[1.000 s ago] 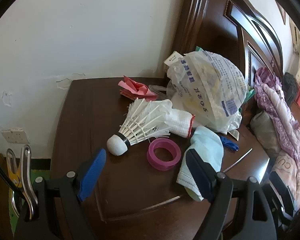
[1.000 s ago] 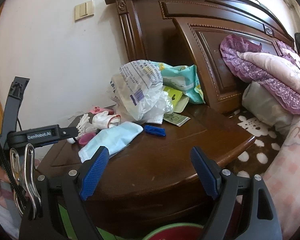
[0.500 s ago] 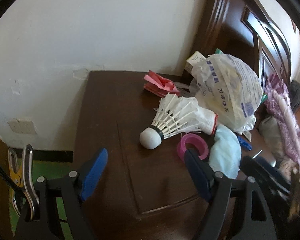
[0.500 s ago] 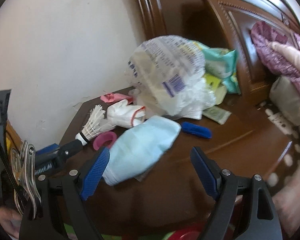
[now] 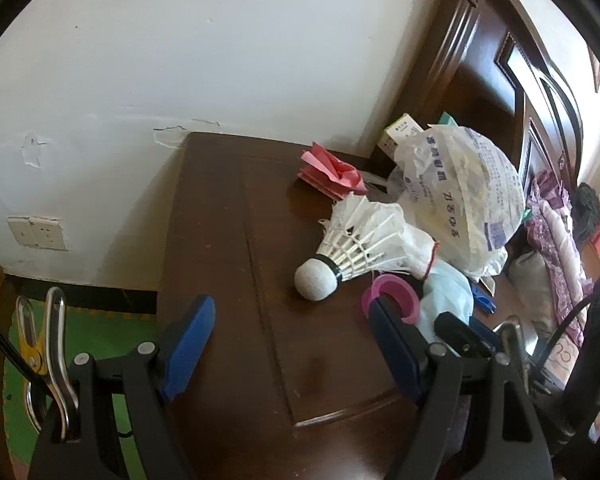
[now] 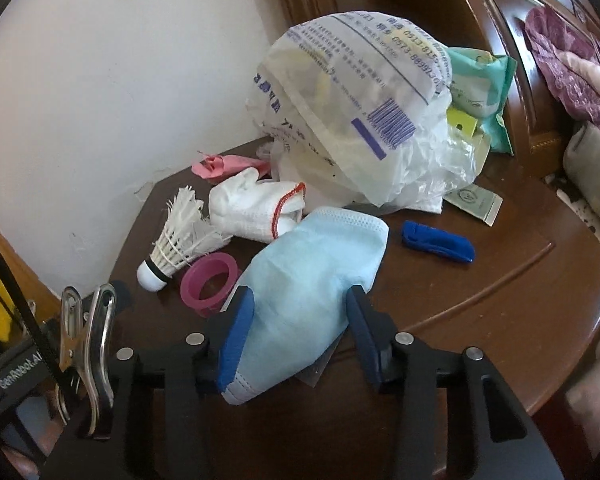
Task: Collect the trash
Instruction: 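Grasp the light blue face mask with the right gripper while the left gripper approaches the pink tape roll, then grasp the pink tape roll with the left gripper and lift it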
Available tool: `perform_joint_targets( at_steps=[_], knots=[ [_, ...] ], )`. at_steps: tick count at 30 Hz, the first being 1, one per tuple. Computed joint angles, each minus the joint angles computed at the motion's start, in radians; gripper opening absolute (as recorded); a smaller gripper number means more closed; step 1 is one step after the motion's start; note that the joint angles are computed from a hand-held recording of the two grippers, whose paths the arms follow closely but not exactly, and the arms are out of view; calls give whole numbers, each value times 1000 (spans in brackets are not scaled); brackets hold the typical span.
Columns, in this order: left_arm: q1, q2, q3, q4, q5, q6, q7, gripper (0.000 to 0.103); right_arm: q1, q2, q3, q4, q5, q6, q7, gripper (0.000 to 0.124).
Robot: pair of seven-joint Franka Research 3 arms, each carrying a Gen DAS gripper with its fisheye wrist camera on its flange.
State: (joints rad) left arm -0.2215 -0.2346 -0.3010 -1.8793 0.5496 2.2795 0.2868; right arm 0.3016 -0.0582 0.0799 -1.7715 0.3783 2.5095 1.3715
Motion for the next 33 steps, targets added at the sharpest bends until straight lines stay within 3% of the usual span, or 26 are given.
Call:
perform_joint_targets(
  at_steps=[7, 10, 14, 19, 27, 31, 33],
  knots=[
    [-10, 27, -19, 38, 39, -19, -5, 83, 3, -29, -4, -40, 24, 34, -83, 21],
    [-24, 47, -30, 67, 77, -36, 2, 83, 5, -77, -29, -88, 133, 42, -180, 12],
    [-46, 77, -31, 95, 78, -15, 13, 83, -5, -122, -43, -138, 173, 64, -222, 10],
    [-81, 147, -38, 170, 124, -64, 20, 82, -20, -150, -68, -177, 205, 78, -274, 10],
    [-131, 251, -6, 278, 154, -133, 28, 78, -11, -150, -116, -198, 420, 74, -457, 10],
    [-155, 302, 10, 330, 167, -190, 39, 78, -17, -150, -118, -204, 490, 63, -519, 13],
    [-159, 311, 21, 337, 146, -179, 42, 78, -25, -149, -114, -204, 495, 57, -518, 19]
  ],
)
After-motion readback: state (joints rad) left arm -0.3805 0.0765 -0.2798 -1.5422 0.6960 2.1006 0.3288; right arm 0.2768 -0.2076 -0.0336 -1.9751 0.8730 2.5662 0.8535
